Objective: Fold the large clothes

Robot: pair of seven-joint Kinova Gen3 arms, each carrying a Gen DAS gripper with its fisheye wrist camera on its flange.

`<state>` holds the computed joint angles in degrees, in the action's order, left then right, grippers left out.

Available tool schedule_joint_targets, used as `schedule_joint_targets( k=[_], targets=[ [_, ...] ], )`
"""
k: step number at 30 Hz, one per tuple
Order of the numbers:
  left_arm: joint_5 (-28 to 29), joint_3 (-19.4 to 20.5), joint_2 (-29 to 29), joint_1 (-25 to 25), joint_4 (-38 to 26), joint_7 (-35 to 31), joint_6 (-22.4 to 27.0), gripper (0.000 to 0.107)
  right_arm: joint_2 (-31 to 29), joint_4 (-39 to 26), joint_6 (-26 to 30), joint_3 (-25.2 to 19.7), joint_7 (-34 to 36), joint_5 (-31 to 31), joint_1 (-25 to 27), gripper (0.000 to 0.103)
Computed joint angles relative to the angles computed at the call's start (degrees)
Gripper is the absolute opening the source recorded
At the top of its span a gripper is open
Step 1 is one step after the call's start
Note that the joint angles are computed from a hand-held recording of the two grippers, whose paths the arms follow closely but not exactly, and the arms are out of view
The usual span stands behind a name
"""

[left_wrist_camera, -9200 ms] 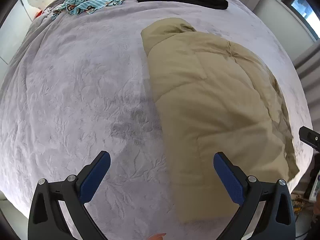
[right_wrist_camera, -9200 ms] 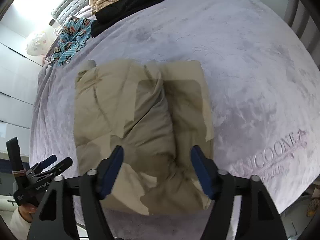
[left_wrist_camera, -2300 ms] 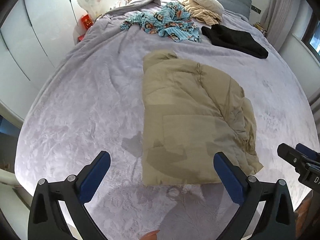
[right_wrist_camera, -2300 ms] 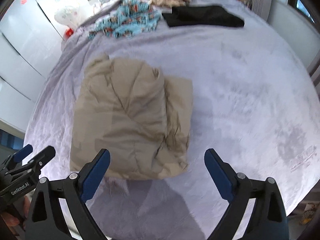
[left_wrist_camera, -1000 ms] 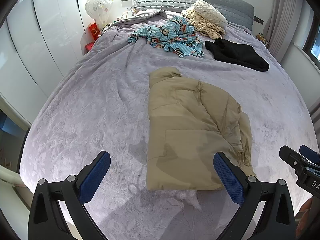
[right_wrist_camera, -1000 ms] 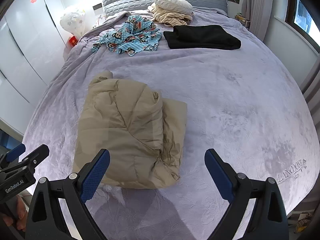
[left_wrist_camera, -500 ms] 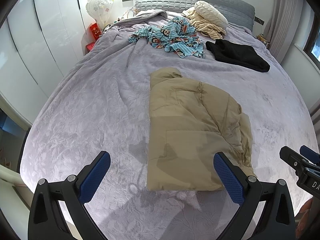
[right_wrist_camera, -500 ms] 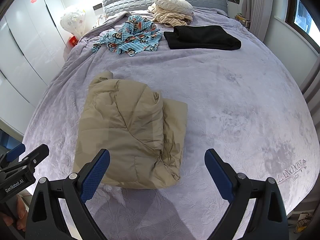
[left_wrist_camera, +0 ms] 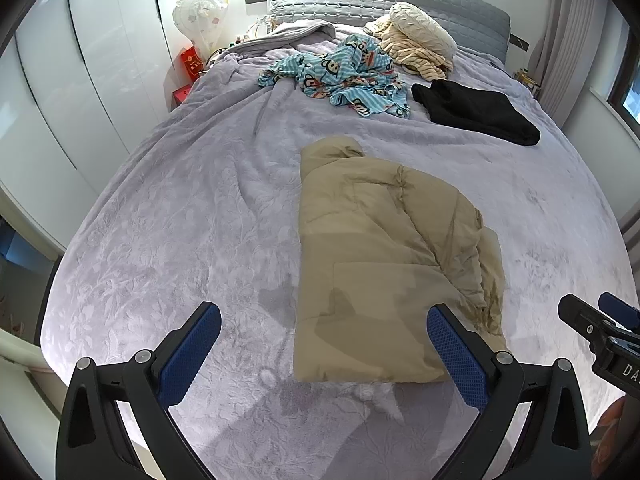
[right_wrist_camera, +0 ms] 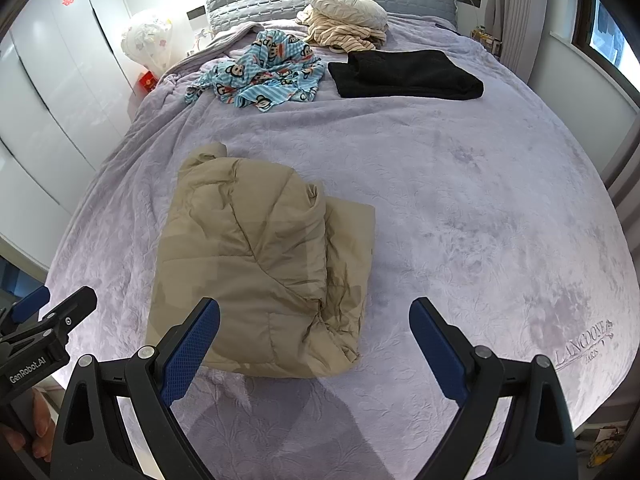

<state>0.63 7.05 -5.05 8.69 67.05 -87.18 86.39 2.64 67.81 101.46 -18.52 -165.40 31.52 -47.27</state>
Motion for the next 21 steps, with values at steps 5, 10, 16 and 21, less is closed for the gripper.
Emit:
schedule_joint_targets(
  k=[5,10,16,21],
  targets=[
    [-0.22,0.09,-0.11,0.09,0.13,0.16,-0.11,0.103,-0.1,-0.01,-0.02,0.03,0.24,-0.06,0.09,0.097],
    [-0.24,0.1,-0.12,0.13,0.23,0.29,-0.1,0.103,-0.2,0.08,-0.14,0.03,0.36,-0.18,0.26,0.097],
    [-1.51,0.73,0.53,0.55,-1.22,1.76,0.81,0.103,-0.22,0.11,-0.14,-0.06,0.33,-0.19,0.34,0.097],
    [-2.07,0.97,0.5,1.07,-1.17,2.44,0.47,0.103,-0.23,0.11,-0.15,-0.08,0.27,-0.22,0.36,0.096]
  ],
)
